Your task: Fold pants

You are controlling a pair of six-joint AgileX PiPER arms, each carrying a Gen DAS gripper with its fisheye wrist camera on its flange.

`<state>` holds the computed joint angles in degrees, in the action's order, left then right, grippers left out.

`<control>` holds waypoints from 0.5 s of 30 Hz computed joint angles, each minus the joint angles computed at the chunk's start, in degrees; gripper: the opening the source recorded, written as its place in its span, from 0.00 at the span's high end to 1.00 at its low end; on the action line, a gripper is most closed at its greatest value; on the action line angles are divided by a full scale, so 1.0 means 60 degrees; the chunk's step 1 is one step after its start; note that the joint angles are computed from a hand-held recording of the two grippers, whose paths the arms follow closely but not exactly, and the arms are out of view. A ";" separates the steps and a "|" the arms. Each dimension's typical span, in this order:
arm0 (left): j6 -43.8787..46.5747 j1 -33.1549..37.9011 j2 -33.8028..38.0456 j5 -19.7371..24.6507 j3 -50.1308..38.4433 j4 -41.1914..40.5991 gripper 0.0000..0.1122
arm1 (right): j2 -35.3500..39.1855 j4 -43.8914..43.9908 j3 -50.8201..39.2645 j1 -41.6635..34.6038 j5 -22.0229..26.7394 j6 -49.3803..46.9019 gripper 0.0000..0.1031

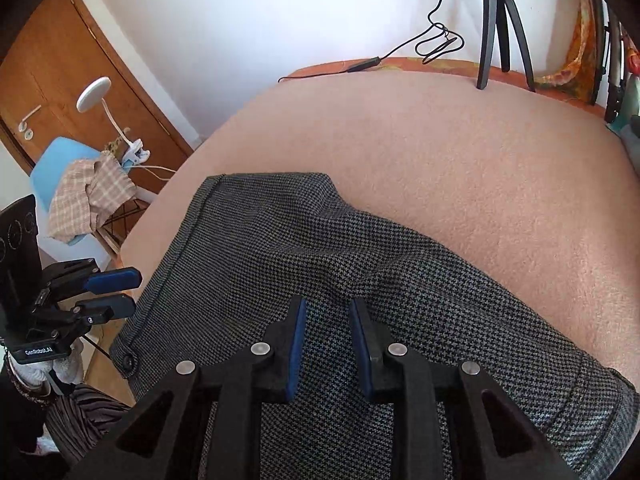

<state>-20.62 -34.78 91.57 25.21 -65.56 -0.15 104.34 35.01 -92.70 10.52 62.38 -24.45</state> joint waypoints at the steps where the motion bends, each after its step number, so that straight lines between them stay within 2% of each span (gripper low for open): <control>1: 0.0394 0.0097 0.0363 0.0143 -0.0482 -0.0331 0.75 | -0.0026 -0.0031 0.0000 -0.0034 -0.0087 0.0052 0.77; 3: 0.0815 0.0194 0.1306 0.0575 -0.1635 -0.0716 0.75 | 0.0086 -0.0094 -0.0110 -0.0064 -0.0077 0.0176 0.77; 8: 0.0922 0.0220 0.3350 0.1494 -0.3983 -0.0375 0.75 | 0.0263 -0.0383 -0.0104 0.0093 -0.0061 0.0208 0.77; 12: -0.0340 0.0237 0.4570 0.2589 -0.5215 0.1097 0.75 | 0.0260 -0.0462 0.0138 0.0035 0.0007 0.0016 0.80; 15: -0.0820 0.0392 0.4546 0.2257 -0.4844 0.1575 0.73 | 0.0248 -0.0237 0.0274 -0.0131 0.0080 -0.0193 0.83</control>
